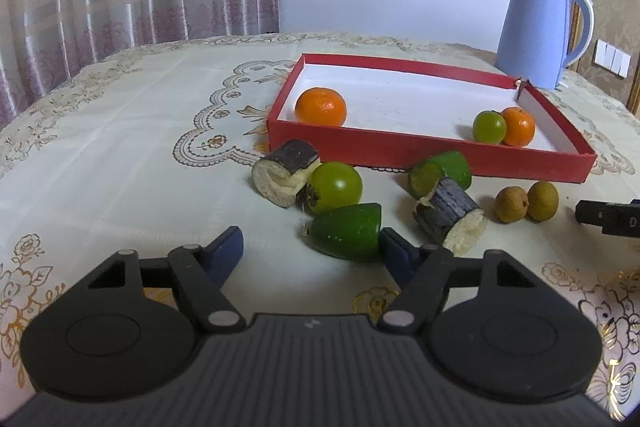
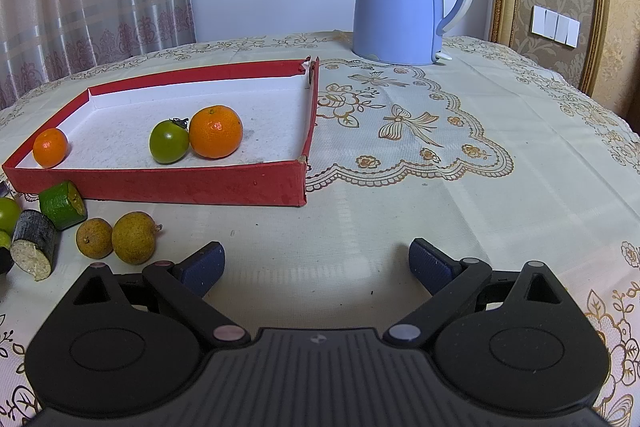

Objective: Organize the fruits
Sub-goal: 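Reach the left gripper to the green lime chunk and grasp it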

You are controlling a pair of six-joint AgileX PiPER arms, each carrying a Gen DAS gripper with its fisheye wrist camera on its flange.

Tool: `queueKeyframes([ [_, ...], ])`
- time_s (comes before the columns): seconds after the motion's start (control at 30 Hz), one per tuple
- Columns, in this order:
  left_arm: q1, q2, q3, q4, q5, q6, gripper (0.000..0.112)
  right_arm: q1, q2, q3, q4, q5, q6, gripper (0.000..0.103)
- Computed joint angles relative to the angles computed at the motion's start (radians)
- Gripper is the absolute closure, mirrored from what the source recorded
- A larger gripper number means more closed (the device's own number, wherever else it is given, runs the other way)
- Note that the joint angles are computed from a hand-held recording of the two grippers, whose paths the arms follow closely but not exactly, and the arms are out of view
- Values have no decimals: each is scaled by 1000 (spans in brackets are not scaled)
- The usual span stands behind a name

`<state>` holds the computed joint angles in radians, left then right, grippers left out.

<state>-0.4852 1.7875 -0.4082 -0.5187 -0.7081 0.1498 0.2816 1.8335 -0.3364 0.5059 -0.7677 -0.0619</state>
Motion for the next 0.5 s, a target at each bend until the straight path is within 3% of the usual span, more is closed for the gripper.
queueKeyframes([
  [0.27,3,-6,5,11,-1,-21,43,1,0,1,0,-1,1,4],
  [0.4,8,-35,19,56,17,-62,65,1,0,1,1,-1,0,4],
  [0.5,0,-43,20,62,26,-65,74,1,1,0,1,-1,0,4],
])
